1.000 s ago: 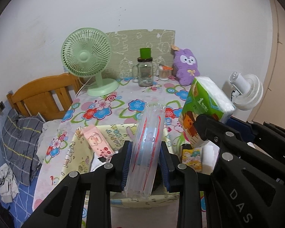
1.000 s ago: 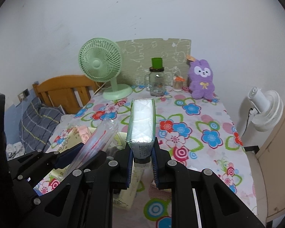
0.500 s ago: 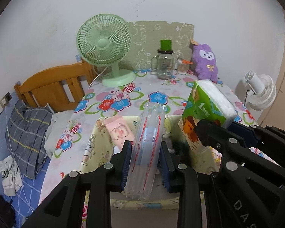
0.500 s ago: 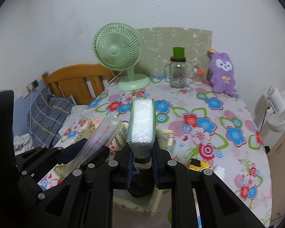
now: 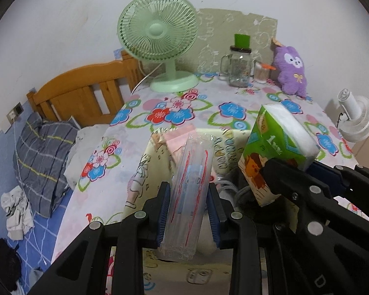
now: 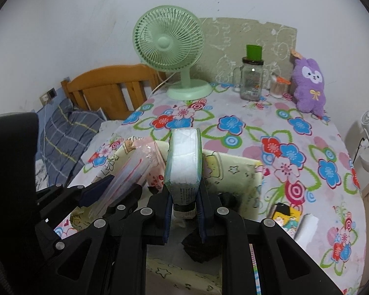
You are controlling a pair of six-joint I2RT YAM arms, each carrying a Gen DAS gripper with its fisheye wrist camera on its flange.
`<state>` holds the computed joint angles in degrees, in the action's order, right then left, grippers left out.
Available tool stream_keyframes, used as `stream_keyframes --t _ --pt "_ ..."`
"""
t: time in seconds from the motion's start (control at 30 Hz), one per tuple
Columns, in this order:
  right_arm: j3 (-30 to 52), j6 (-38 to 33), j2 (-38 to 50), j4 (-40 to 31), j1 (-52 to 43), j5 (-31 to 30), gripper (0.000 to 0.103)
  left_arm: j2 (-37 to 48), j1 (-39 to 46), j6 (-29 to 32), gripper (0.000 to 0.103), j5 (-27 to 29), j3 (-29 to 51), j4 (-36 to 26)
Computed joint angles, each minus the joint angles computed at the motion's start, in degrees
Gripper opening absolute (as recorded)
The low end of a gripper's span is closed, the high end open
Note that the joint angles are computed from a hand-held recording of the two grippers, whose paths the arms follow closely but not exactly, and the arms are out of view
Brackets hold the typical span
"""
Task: Organize soft objects
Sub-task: 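Lower the tissue pack and tube pack into the box and open both tools, then withdraw both tools from the box toward the remaining items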
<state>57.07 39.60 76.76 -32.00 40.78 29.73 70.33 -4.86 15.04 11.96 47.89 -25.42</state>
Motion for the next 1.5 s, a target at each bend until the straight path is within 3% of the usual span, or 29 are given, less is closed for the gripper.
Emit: stream_keyframes --t 0.37,0.43,0.6,0.7,0.77,0.83,1.17,1.5 --pt "-2.2 -1.1 2.7 7.4 -2.7 -8.5 0.021 4.7 1.0 -0.7 0.038 -1.9 1.2 -0.7" --pt "-2.7 -1.1 2.8 8.1 -3.3 -9.7 0.021 4.7 0.6 -0.8 0.043 -2.2 1.0 -0.4" --pt "-2.8 -1.5 2.9 7.7 -4.4 -11.0 0.022 4.8 -0.1 -0.8 0.067 -1.6 1.0 -0.8" --pt "-2.3 -1.7 2.7 5.8 -4.5 -9.7 0.033 4.7 -0.7 -1.1 0.074 -1.8 1.0 -1.0" --pt "-1.7 -1.2 2.7 3.6 -4.5 -8.0 0.053 4.3 -1.1 -1.6 0.079 -2.1 0.9 -1.1" --pt "-2.2 -0.8 1.7 3.1 -4.7 -6.9 0.063 3.5 -1.6 -2.0 0.083 -2.0 0.8 -1.1" --pt "-3.5 -0.7 -3.8 -0.5 -3.3 -0.1 0.078 -0.7 -4.4 -3.7 0.094 -2.5 -0.2 -1.3" --pt "-5.0 0.7 -10.7 -5.4 -1.7 4.3 0.083 -6.5 -8.9 -5.7 0.103 -4.2 -0.9 -3.4"
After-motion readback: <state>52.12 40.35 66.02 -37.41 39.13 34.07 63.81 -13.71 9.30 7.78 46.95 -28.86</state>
